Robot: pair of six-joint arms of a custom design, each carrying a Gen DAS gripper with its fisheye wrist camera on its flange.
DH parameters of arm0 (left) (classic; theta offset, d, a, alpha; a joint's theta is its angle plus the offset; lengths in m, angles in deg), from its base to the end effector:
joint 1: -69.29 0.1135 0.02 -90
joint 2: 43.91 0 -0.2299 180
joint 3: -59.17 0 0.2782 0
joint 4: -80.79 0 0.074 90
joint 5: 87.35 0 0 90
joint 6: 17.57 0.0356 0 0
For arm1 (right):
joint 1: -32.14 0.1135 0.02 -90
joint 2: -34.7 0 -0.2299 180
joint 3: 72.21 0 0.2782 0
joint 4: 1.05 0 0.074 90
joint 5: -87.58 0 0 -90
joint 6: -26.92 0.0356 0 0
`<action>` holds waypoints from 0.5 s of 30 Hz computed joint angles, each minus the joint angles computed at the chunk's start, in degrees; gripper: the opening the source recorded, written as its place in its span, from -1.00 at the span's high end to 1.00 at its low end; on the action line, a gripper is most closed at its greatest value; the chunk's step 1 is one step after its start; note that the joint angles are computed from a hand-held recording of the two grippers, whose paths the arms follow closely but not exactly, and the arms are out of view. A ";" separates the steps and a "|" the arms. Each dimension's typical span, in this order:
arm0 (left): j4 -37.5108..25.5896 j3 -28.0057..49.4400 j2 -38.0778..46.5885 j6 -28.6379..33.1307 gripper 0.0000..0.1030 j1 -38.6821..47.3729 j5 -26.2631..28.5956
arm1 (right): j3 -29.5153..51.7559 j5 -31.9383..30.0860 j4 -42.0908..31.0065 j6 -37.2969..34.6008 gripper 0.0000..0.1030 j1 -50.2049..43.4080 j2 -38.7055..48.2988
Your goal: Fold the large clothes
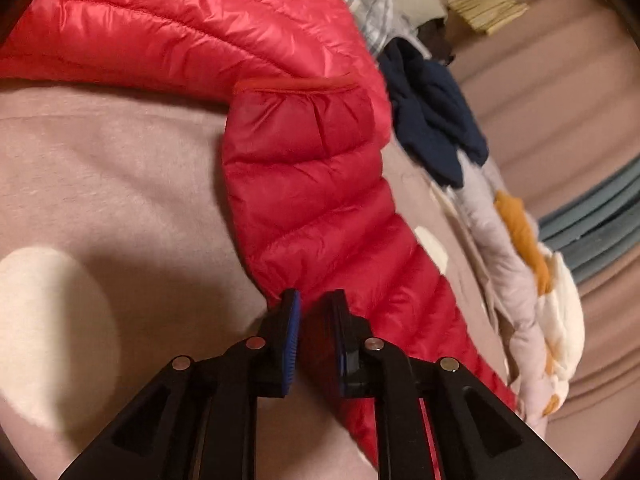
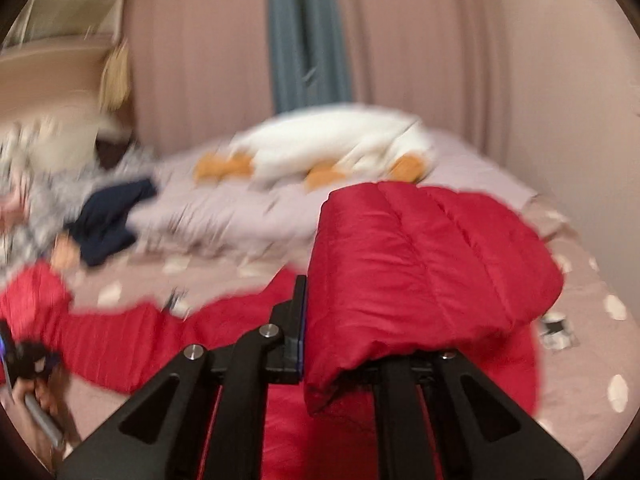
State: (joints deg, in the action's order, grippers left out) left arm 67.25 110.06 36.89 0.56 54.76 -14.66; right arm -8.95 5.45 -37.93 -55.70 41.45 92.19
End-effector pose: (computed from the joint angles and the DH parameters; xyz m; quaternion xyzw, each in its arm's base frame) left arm 0.2958 -0.0657 0.1275 -0.4879 0.7683 -0.1666 0.3794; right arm 0.2641 0.0383 0.2789 0.0191 0.8692 0.0120 0.4939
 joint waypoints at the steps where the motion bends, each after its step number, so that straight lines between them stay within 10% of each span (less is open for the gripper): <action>1: -1.28 1.20 0.71 0.79 0.74 -0.08 -0.20 | 0.08 1.41 0.21 0.50 0.71 2.80 2.73; 3: -2.76 3.39 1.81 2.82 0.40 -0.12 0.22 | -1.63 2.92 1.40 1.79 0.67 5.76 4.92; 6: 2.77 3.04 2.59 7.29 -0.44 -0.53 2.33 | -3.49 2.78 2.64 3.04 -0.05 6.80 7.20; 12: -10.31 14.89 10.61 14.11 -0.46 -5.09 -4.61 | -3.83 11.39 1.63 3.19 -0.24 11.58 4.54; 15: -10.89 14.17 9.87 13.01 -0.12 -5.17 -4.95 | -3.74 8.52 -0.63 3.31 -0.36 8.42 -0.07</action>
State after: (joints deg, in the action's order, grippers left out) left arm 56.35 124.23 46.76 13.57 49.59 -19.61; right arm -12.69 13.96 -38.57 -52.38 49.87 92.12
